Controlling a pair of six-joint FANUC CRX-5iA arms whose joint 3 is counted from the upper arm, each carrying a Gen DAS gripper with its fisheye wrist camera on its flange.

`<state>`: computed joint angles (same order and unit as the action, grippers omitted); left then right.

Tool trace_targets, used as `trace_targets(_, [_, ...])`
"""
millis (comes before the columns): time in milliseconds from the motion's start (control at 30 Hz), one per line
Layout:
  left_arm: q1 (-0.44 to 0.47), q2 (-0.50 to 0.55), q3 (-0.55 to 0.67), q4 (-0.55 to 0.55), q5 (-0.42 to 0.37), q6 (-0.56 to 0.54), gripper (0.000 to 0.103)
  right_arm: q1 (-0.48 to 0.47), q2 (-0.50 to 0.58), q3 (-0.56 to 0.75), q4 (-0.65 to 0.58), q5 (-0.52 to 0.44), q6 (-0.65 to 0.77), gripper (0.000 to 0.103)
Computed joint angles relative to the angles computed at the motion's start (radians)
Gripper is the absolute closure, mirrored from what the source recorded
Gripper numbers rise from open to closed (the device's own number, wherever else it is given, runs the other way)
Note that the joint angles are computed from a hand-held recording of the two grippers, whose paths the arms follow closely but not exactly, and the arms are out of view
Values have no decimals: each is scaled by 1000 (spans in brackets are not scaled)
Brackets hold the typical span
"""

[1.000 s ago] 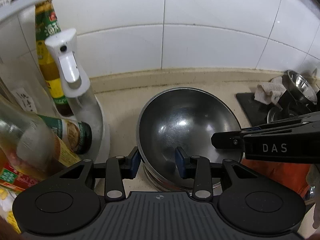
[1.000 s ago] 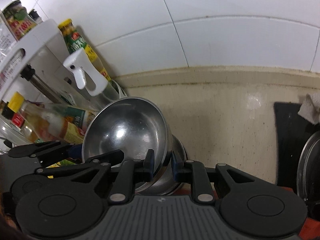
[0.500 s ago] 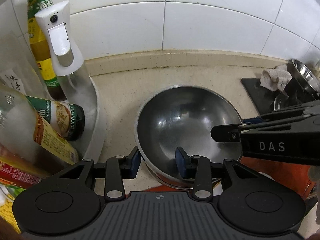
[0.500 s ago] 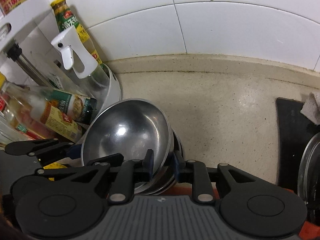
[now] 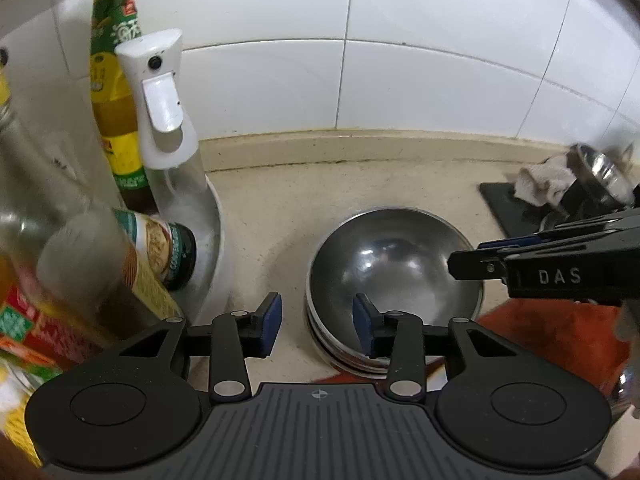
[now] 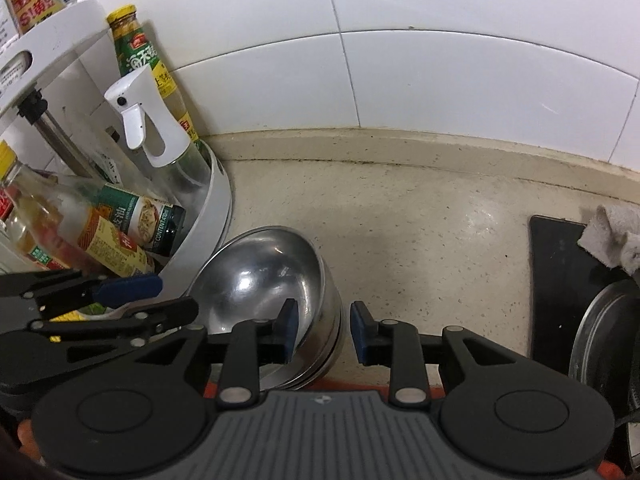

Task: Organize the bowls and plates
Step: 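Open both grippers and lift them off the bowl stack, then clamp the top bowl's rim with the right gripper while the left gripper cradles the stack's base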

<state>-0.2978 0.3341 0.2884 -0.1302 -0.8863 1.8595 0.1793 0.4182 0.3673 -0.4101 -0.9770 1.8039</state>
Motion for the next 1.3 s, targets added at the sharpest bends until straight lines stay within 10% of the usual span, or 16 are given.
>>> trace_targets(733, [17, -159, -392, 173, 363, -229, 26, -34, 28, 30, -123, -57, 46, 52])
trace_targets(1167, [51, -102, -468, 419, 506, -473, 23, -27, 68, 69, -132, -66, 56, 49])
trace_targets(1300, [52, -78, -519, 655, 552, -694, 19, -18, 88, 89, -121, -70, 62, 49])
